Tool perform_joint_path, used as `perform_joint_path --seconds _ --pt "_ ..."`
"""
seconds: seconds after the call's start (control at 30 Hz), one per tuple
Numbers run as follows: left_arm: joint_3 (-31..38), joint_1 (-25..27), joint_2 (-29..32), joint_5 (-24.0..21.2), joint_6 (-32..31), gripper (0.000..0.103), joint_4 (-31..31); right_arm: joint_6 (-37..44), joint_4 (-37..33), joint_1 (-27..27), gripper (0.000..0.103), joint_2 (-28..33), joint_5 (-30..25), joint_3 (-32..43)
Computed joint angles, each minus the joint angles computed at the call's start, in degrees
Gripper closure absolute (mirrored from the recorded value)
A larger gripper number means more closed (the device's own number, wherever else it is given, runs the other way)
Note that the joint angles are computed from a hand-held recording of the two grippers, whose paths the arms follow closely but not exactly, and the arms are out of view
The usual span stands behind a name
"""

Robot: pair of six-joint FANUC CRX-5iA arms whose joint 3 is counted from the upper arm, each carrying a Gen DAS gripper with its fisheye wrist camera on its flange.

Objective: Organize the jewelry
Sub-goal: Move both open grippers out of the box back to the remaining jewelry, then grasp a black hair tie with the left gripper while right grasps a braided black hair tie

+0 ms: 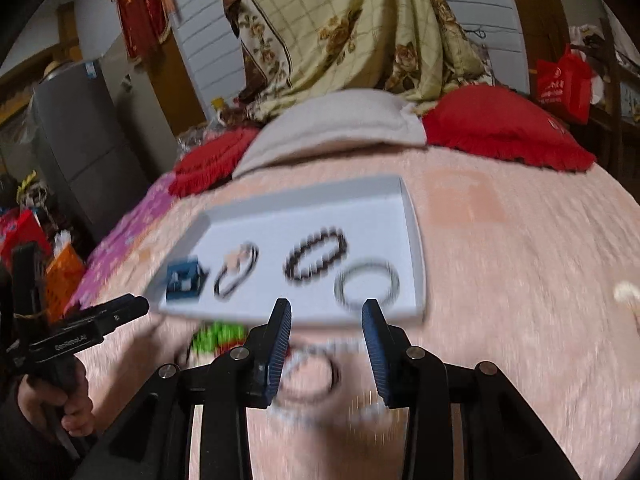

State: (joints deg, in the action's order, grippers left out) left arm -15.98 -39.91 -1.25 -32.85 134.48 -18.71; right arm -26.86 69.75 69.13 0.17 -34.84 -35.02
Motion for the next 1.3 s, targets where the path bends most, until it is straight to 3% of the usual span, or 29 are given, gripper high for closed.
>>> perform_joint_path --seconds 0.13,0.23,0.33,0.4,0.47,0.6,0.77,1.07,1.3 --pt "3.73 -3.07 4.53 -2.77 -4.35 0.041 -0.25 2.93 -3.40 2.91 0.068 0.51 -1.91 -0.09" --pt "6.70 -3.70 8.00 -6.31 -5.14 0.041 -0.95 5.74 -4.84 2.92 0.068 0.74 -0.22 -0.14" --pt "7.20 -3.89 8.86 -6.83 -4.45 0.044 -1.80 5.56 -4.71 2.07 0.068 0.56 1.31 -0.65" --pt "6.95 -3.67 8.59 -6.64 -3.32 0.080 -2.12 3.28 -3.53 1.07 0.068 -0.11 2.96 -1.73" --pt "5.19 -2.08 7.70 -4.92 -4.64 0.096 0.84 1.82 -3.16 0.61 0.068 -0.48 3.70 -2.23" --pt "3.78 -1.46 6.45 -4.02 -4.83 0.098 1.75 2.84 -5.47 0.01 0.068 -0.37 5.42 -2.06" --pt "3.26 -2.10 4.09 -3.13 0.07 0.098 -1.85 9.14 -8.70 0.44 0.068 1.49 6.41 -0.07" --pt "1.80 -0.43 2.17 -2.44 2.30 0.099 -1.74 23.02 -18.22 0.20 0.072 8.76 0.56 8.38" --pt "2.16 0.03 2.77 -4.05 2.38 0.099 -1.32 28.38 -19.32 0.94 0.098 10.94 -3.30 11.16"
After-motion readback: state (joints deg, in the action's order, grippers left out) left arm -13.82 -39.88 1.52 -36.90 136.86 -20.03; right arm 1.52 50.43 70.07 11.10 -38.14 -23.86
